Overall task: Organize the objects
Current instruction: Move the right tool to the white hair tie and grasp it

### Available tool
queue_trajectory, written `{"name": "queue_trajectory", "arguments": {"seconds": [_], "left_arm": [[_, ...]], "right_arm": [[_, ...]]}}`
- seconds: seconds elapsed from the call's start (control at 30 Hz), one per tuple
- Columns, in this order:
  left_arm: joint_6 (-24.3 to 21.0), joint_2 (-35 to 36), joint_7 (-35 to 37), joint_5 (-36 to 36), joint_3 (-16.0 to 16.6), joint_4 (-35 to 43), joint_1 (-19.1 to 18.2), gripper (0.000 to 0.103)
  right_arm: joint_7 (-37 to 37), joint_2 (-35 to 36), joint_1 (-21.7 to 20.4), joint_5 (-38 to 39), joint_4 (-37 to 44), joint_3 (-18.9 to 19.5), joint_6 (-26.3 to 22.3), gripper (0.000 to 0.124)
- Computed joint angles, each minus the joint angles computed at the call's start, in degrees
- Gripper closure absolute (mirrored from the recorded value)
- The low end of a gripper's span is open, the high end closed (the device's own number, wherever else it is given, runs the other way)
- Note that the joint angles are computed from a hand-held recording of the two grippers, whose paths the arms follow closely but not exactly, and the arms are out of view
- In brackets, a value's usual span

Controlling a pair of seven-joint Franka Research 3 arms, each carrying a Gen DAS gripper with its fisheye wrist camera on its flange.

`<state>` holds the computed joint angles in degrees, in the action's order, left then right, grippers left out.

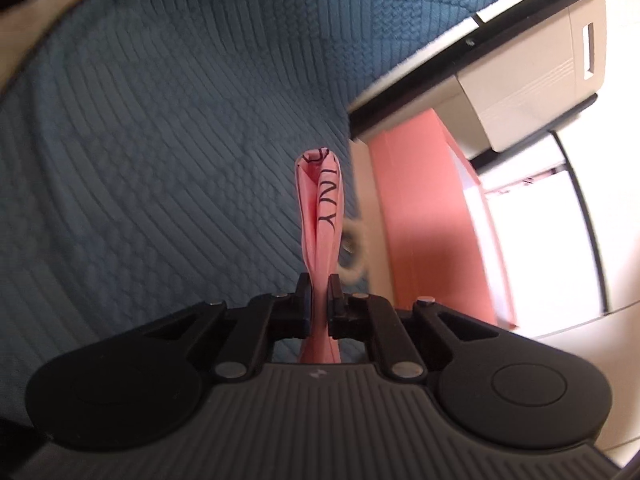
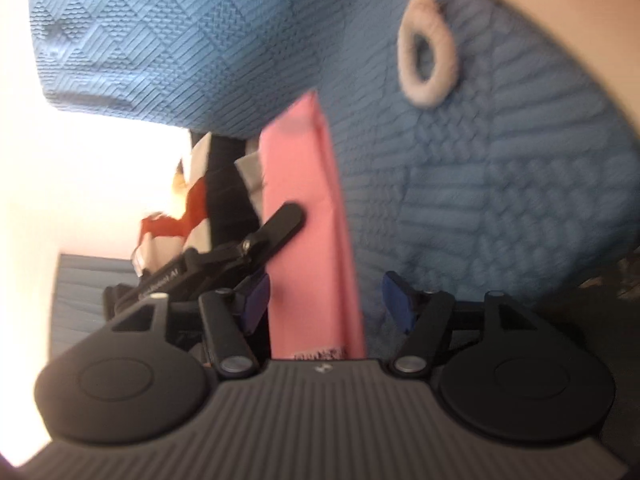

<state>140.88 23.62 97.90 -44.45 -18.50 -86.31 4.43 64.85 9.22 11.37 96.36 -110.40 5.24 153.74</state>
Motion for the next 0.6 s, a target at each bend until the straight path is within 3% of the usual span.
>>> {"name": "queue_trajectory", "arguments": {"seconds": [0.07,0.13,0.27,0.37,0.6], "left_arm": [[2.3,-0.8,-1.4,5.1,1.7,-0.7,-1.9,0.095],[3.8,-1.3,-3.3,11.5,3.2,-1.1,-3.7,0.094],[5.1,-1.8,-3.4,15.9,2.9,-1.7,-4.1,0.094],[6.0,-2.0,-3.2,17.9,2.3,-2.2,-4.0,0.094],[7.1,-1.6,-3.5,20.8,1.8,-1.9,-4.5,0.094]], "right_arm": [[0.1,-1.3,0.6,-3.1,-0.3,-0.2,4.2,0.059],[4.2,-1.4,1.5,-12.8,0.5,-0.7,8.6,0.059],[23.3,1.4,3.5,-45.4,3.1,-3.9,13.2,0.059],[38.4,5.7,7.3,-68.1,7.5,-9.9,11.8,0.06],[51.7,13.5,9.8,-89.0,16.9,-15.5,4.7,0.067]]}}
